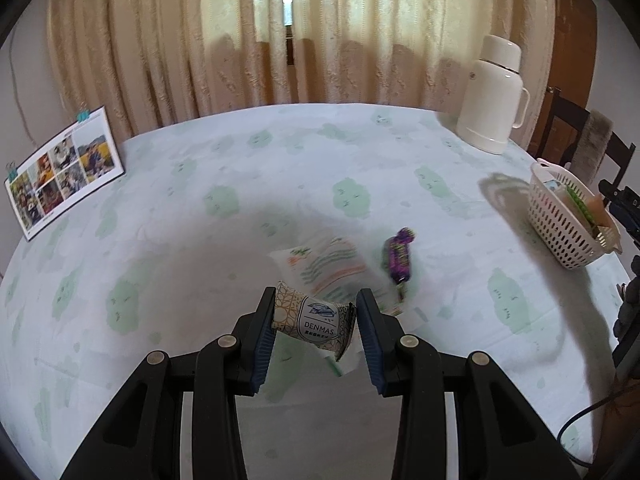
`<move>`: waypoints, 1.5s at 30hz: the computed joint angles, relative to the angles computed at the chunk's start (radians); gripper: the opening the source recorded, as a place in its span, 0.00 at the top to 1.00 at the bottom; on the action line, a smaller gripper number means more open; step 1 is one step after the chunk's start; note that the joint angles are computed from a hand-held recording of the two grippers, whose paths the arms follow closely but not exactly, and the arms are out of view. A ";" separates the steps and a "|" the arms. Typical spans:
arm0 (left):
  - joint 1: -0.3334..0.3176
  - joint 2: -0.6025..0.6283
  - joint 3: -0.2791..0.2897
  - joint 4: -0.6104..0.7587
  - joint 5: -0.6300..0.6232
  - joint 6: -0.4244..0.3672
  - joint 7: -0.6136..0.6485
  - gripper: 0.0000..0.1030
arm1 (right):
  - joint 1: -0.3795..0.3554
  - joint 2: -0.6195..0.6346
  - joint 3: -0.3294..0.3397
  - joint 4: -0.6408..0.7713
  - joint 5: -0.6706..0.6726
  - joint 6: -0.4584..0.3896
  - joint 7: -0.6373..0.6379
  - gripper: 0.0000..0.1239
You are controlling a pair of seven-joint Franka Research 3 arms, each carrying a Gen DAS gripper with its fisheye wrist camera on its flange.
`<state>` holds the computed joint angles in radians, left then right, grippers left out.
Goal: Organize snacks
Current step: 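Carry both snacks to the basket and release the cookie packet from the right tool, then lower the white snack into the basket and open the left tool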
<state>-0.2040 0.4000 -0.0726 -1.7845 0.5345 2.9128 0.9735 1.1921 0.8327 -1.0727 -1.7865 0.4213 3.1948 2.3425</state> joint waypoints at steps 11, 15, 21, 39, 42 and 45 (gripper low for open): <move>-0.009 0.074 -0.086 0.139 -0.085 -0.032 0.159 0.65 | -0.002 -0.009 0.025 -0.018 0.081 0.052 -0.051 0.53; -0.018 0.115 -0.121 0.209 -0.137 -0.050 0.244 0.65 | 0.008 -0.005 0.024 -0.026 0.121 0.074 -0.069 0.53; -0.050 0.189 -0.158 0.332 -0.198 -0.085 0.369 0.65 | 0.009 -0.013 0.050 -0.037 0.196 0.146 -0.135 0.51; -0.147 0.430 -0.218 0.729 -0.363 -0.246 0.636 0.65 | 0.056 0.035 -0.006 -0.044 0.402 0.124 -0.176 0.46; -0.162 0.496 -0.234 0.841 -0.400 -0.300 0.695 0.65 | 0.060 0.038 -0.012 -0.051 0.407 0.128 -0.161 0.46; -0.192 0.590 -0.239 1.010 -0.445 -0.392 0.745 0.65 | 0.072 0.048 -0.029 -0.060 0.421 0.126 -0.139 0.45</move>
<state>-0.3957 0.9901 -0.3113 -0.7749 0.0899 2.5203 1.7184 1.2644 0.8811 -1.1013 -1.8463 0.8426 3.3207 2.2032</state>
